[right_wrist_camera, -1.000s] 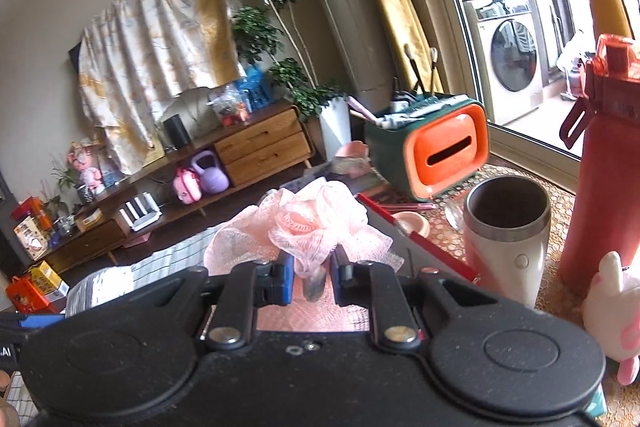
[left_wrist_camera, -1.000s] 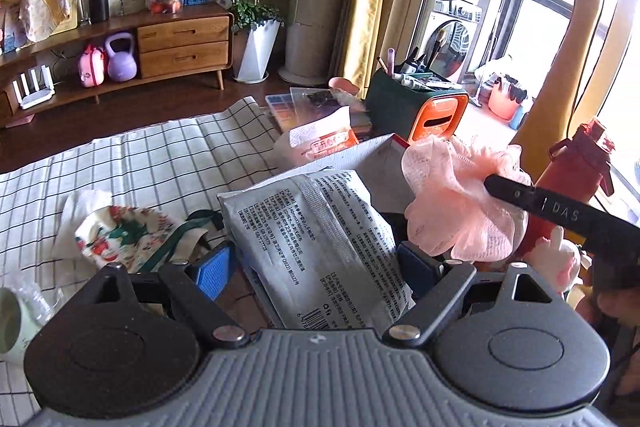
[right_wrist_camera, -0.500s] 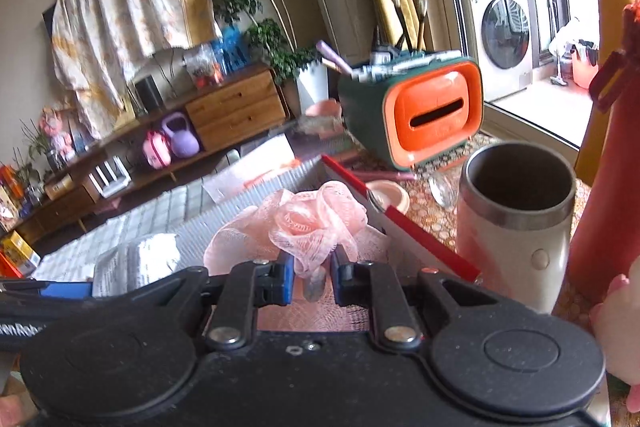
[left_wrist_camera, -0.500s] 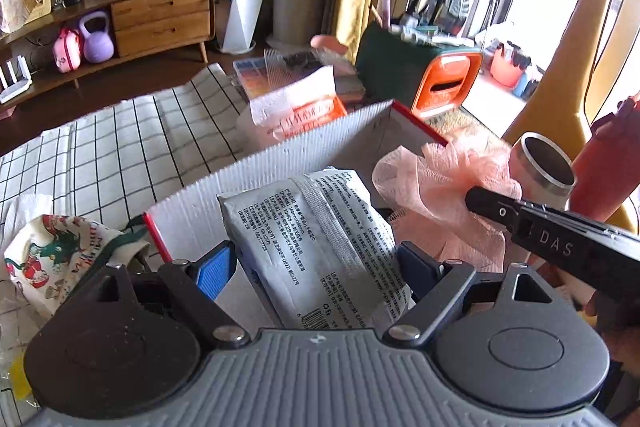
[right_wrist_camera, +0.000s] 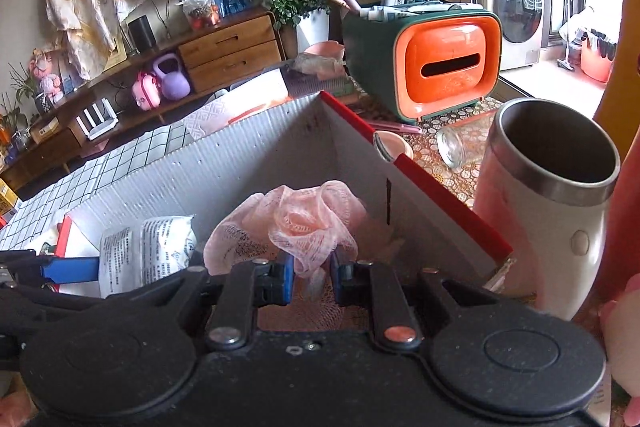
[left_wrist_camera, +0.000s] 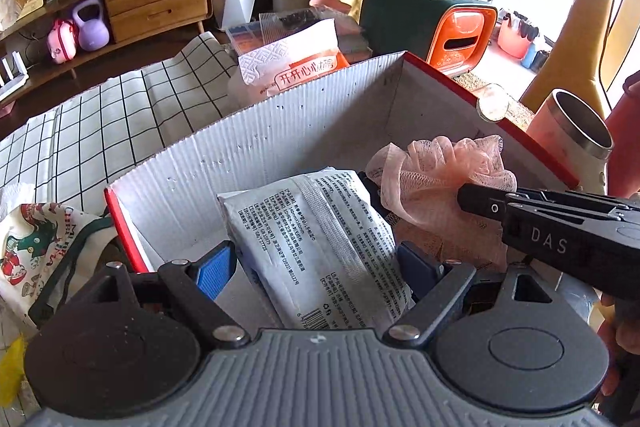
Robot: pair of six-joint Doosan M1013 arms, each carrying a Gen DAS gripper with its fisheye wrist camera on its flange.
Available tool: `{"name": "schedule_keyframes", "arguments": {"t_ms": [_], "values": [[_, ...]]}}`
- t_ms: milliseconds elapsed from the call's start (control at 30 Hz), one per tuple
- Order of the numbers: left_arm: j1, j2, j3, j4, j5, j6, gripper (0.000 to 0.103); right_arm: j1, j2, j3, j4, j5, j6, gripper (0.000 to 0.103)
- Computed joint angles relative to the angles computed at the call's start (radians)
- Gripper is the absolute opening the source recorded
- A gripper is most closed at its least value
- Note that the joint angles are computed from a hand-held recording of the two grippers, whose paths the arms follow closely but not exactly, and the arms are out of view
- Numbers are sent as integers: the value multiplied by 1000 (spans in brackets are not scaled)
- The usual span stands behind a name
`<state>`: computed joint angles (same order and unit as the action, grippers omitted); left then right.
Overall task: Organize soft objects
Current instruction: 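Lower the packet into the box with the left gripper while the right gripper lowers the puff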
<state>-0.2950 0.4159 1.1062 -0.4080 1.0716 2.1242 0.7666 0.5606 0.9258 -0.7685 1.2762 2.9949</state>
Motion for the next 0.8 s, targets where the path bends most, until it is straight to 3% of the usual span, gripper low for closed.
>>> {"name": "schedule_keyframes", "arguments": {"t_ms": [200, 800], "values": [[-7, 12, -8, 27, 13, -10, 88, -5, 6, -8, 6, -1, -12, 20], [16, -11, 2, -5, 34, -19, 89, 11, 10, -45, 10, 44, -31, 56]]}}
